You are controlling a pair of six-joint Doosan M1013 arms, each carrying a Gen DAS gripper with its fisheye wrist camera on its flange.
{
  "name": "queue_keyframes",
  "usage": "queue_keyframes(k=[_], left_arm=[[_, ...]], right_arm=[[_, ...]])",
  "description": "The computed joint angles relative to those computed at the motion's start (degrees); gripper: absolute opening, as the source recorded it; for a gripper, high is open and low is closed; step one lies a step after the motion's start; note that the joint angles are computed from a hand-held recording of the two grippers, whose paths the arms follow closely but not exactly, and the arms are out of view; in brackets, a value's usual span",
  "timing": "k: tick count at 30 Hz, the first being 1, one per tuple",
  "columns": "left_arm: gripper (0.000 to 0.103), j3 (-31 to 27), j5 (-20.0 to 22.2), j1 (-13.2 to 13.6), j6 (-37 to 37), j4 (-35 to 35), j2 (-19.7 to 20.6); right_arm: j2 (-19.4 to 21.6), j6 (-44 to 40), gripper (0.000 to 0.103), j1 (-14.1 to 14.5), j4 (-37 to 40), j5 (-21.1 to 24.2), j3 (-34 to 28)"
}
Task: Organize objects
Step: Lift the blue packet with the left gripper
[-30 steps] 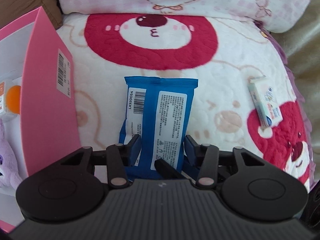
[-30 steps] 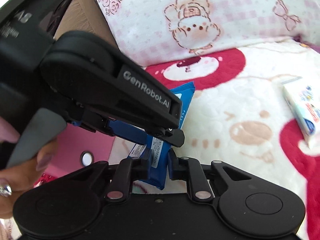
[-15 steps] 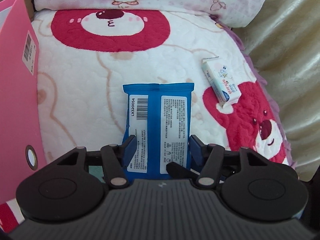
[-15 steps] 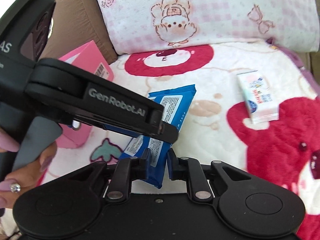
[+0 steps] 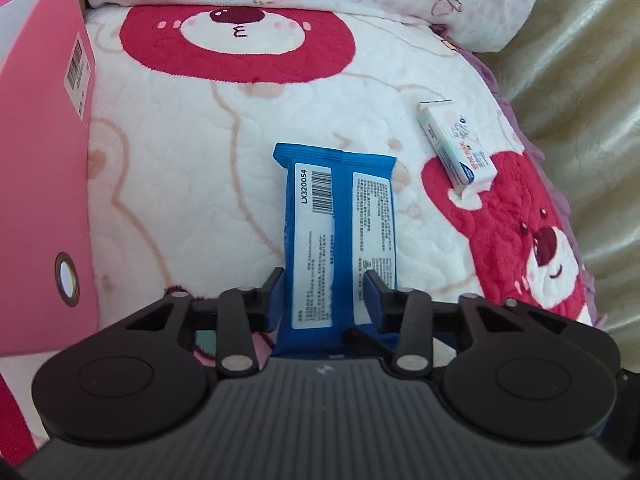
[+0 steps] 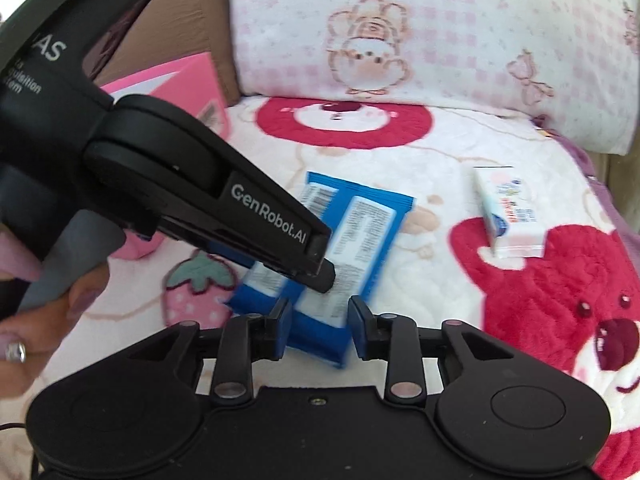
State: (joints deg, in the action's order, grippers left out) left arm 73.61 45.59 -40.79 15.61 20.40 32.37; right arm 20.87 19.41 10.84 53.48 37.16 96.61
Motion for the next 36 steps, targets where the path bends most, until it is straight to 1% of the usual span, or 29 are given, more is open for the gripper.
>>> queue_keyframes(k=[1, 2, 3, 4, 6, 7, 8, 9, 11, 12, 13, 15, 16, 17, 18, 20, 22, 24, 27, 29, 30, 31, 33, 35, 36], left_arm=[[0.027, 0.97, -2.07, 0.37, 1.13, -2.72, -0.64], [0.024, 1.82, -3.4, 0.6, 1.18, -4.88, -1.19], [0.023, 2.6, -4.4, 0.71, 1.29, -6.24, -1.66], [0.023, 3.43, -5.61, 0.86, 1.53, -7.6, -2.08], [0.024, 5.33, -8.53, 1.16, 0.06, -9.6, -2.85], [0.024, 5.8, -9.18, 1.14, -0.89, -9.26, -3.0], [0.024, 5.83, -8.78, 0.88, -2.54, -7.14, -2.96], [0.024, 5.65, -7.81, 0.5, -4.41, -4.34, -2.86], [0.025, 5.44, -6.63, -0.06, -7.18, 0.55, -2.74], [0.025, 5.61, -6.58, -0.25, -9.03, 2.89, -2.79], [0.025, 5.87, -6.67, -0.48, -11.33, 5.58, -2.82], [0.025, 6.35, -6.09, -1.03, -17.28, 12.54, -2.67], [0.026, 6.55, -6.2, -1.09, -18.49, 14.22, -2.56], [0.025, 6.89, -7.0, -0.94, -19.04, 14.31, -2.59], [0.024, 7.35, -8.09, -0.76, -19.82, 14.09, -2.75], [0.024, 8.36, -10.42, -0.57, -21.78, 14.37, -3.14], [0.024, 8.96, -11.65, -0.59, -22.69, 13.99, -3.29], [0.024, 9.2, -11.93, -0.86, -23.65, 14.54, -3.28], [0.026, 9.08, -10.71, -1.59, -24.24, 18.4, -2.86], [0.026, 9.65, -11.31, -1.72, -25.86, 19.79, -3.05], [0.026, 9.88, -11.72, -1.65, -26.05, 19.63, -3.26], [0.025, 10.0, -12.05, -1.59, -25.66, 19.02, -3.39], [0.024, 10.48, -13.21, -1.56, -25.73, 18.56, -3.68], [0.023, 11.14, -15.05, -1.59, -25.87, 17.98, -4.09], [0.021, 11.16, -15.05, -1.74, -25.93, 17.81, -4.15]], right_arm=[[-0.02, -0.88, 0.038, -0.46, 0.96, 2.82, -0.17], [0.08, -0.49, 0.041, -0.58, 0.74, 5.04, -0.57], [-0.25, -0.96, 0.05, -0.51, 0.45, 5.71, -0.37], [-0.77, -2.48, 0.055, -0.28, 0.42, 5.07, 0.22], [-1.62, -5.27, 0.055, 0.3, -0.14, 3.23, 1.34], [-1.86, -5.79, 0.057, 0.5, -0.25, 2.41, 1.72], [-2.06, -6.1, 0.058, 0.63, -0.09, 1.55, 2.12], [-2.21, -6.37, 0.063, 0.76, 0.23, 0.41, 2.48], [-2.66, -6.83, 0.067, 1.25, 0.48, -3.38, 3.28], [-2.81, -7.04, 0.072, 1.56, 0.38, -5.47, 3.56], [-2.83, -7.29, 0.083, 1.83, 0.3, -7.19, 3.7], [-2.55, -8.91, 0.098, 2.13, 1.07, -9.4, 3.85], [-2.33, -9.17, 0.098, 2.36, 0.62, -10.5, 3.85], [-1.99, -7.63, 0.098, 2.61, -1.39, -11.02, 3.52], [-1.56, -5.65, 0.098, 2.66, -3.33, -10.41, 2.98], [-0.7, -2.59, 0.098, 2.15, -4.48, -6.79, 1.82], [0.06, 0.5, 0.099, 1.6, -4.43, -3.12, 0.89], [0.35, 1.4, 0.099, 1.55, -3.54, -3.58, 1.0], [1.08, 4.96, 0.098, 1.51, -4.62, -3.79, 0.27], [1.11, 7.08, 0.097, 1.35, -4.09, -4.25, 0.27], [1.04, 7.34, 0.095, 1.28, -3.53, -4.39, 0.38], [0.87, 7.46, 0.088, 1.36, -3.57, -5.05, 0.6], [0.68, 5.4, 0.081, 1.19, -2.68, -4.03, 0.77], [0.26, 5.21, 0.079, 1.23, -2.71, -3.99, 1.1], [0.14, 5.42, 0.078, 1.19, -2.63, -3.67, 1.22]])
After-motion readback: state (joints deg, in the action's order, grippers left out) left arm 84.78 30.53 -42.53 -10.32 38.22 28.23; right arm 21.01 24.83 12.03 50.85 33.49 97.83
